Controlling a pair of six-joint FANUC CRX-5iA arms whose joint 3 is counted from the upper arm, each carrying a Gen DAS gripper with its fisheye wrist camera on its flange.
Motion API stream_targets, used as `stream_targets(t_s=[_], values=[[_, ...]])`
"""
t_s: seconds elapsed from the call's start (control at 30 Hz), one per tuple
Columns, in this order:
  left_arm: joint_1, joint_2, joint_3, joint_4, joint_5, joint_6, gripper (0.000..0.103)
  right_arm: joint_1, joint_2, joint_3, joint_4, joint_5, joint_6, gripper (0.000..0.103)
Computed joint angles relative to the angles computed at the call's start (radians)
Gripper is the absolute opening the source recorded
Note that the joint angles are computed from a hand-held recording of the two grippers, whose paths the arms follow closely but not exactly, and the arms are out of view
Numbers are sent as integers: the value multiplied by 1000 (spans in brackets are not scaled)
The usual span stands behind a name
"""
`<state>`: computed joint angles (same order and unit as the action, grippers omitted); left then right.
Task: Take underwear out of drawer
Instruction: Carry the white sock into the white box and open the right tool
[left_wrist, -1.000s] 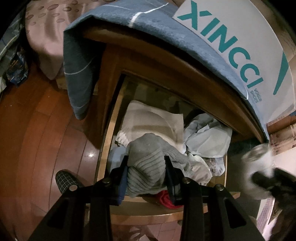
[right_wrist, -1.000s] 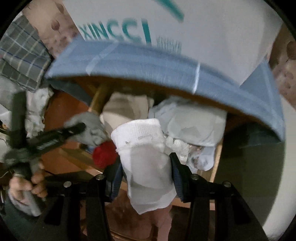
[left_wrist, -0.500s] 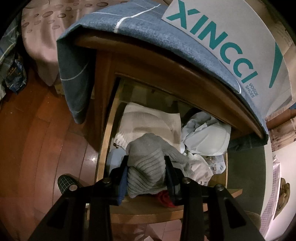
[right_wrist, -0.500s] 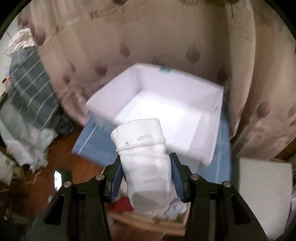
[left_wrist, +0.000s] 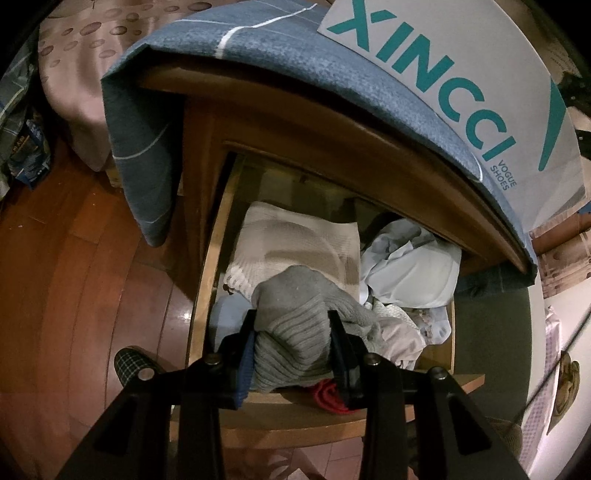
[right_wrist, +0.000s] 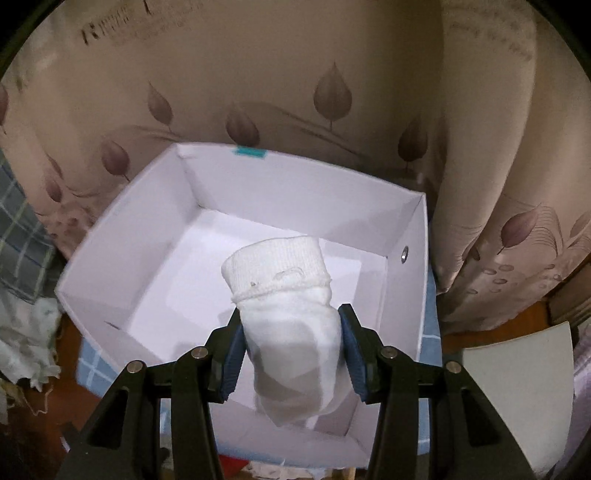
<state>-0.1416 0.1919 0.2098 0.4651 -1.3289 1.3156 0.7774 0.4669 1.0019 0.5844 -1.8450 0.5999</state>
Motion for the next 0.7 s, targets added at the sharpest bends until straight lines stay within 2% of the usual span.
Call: stream_targets(t_s=[0.17,0.53,0.7], values=[[0,4,3,8,-3,-3,36,-27,-23,-65,-34,21,-18,45],[-8,11,8,2,-10,-7,36,-36,29,9,-23,-32,45,48],[-7,11,9,0,-11,-10,36,-36,18,-5,-27,-23,26,50]])
